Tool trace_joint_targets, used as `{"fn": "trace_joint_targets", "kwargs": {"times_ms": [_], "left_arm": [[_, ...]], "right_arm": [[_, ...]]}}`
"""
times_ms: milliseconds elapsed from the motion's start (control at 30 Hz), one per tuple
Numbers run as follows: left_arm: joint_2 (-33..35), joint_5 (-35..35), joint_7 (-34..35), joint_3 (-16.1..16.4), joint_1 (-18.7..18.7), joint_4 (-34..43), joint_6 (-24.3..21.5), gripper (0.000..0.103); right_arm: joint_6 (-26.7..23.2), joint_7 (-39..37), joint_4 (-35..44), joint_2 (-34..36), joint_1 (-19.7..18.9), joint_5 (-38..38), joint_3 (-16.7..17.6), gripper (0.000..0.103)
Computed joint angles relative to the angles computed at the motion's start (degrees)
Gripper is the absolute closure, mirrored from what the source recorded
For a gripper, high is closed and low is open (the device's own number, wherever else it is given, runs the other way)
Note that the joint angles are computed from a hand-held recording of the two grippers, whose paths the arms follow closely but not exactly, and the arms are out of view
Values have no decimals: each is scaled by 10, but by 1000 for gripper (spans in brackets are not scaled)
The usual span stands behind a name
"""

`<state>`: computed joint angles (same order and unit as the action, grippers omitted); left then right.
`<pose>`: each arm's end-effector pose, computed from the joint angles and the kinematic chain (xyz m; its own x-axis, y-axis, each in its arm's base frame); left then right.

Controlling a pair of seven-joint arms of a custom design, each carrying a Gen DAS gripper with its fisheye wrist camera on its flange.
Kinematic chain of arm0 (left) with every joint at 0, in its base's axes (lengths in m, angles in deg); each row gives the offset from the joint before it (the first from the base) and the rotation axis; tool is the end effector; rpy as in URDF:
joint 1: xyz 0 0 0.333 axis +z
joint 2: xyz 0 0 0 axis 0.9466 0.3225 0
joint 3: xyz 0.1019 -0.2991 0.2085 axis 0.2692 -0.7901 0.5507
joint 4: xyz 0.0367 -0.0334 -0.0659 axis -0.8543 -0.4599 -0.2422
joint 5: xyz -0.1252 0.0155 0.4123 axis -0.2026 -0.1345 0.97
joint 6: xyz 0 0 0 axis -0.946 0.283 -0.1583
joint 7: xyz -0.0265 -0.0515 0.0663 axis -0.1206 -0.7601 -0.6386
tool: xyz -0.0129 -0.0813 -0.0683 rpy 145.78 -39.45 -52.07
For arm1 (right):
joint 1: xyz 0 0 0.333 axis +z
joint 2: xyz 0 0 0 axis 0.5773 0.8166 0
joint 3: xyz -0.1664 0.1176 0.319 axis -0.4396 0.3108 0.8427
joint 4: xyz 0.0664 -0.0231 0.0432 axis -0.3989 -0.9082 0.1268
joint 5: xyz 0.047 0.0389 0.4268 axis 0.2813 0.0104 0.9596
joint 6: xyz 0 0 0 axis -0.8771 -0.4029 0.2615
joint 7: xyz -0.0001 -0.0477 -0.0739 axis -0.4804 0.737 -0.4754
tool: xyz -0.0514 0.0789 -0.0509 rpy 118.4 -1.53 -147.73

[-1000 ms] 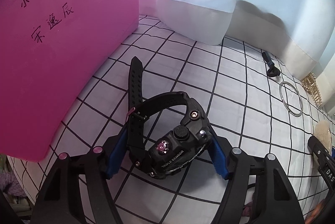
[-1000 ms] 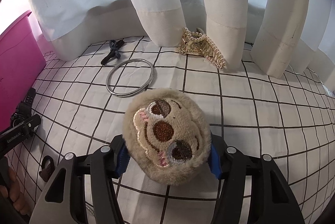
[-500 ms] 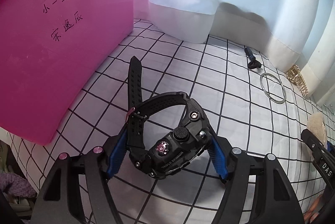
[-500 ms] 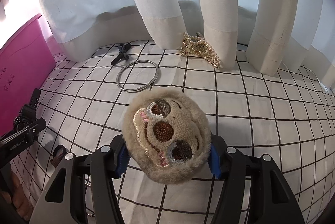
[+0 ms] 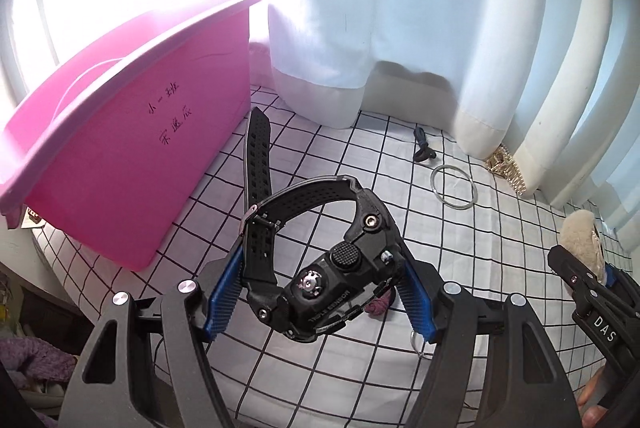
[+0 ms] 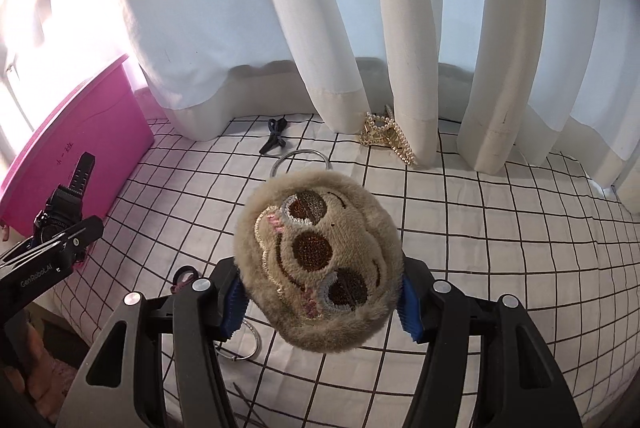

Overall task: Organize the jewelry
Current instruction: 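Carry the watch and sloth ball over the pink tub and release both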

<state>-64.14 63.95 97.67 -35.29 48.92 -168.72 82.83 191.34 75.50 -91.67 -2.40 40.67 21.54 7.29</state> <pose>0.4441 -0.3992 0.6352 -0.2729 -0.9608 0.0483 -0.7478 0.1803 -0.6390 0.3688 0.2159 0.6160 -0.3455 -0.9318 -0.1111 -0.6758 0.3292 -0.6595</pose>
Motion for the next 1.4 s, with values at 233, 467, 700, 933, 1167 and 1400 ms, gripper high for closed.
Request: {"fn": "trace_joint_targets", "kwargs": {"times_ms": [233, 467, 700, 933, 1167, 1400], "left_arm": [[-56, -21, 12, -2, -8, 9, -32, 36], [-103, -24, -8, -3, 1, 13, -37, 36], [-132, -18, 6, 12, 27, 13, -46, 36], [-144, -22, 54, 47, 65, 18, -43, 36], [-122, -40, 103, 80, 103, 33, -22, 36], [-76, -93, 182, 109, 120, 48, -12, 36]], "right_arm": [[-22, -58, 35, -25, 24, 22, -11, 45], [-10, -105, 82, -19, 19, 32, -2, 45], [22, -118, 155, 47, 16, 26, 19, 45], [56, -77, 257, 159, 26, -37, 45, 45], [34, -78, 409, 314, 75, -94, 44, 45], [-17, -113, 569, 456, 143, -118, 11, 45]]}}
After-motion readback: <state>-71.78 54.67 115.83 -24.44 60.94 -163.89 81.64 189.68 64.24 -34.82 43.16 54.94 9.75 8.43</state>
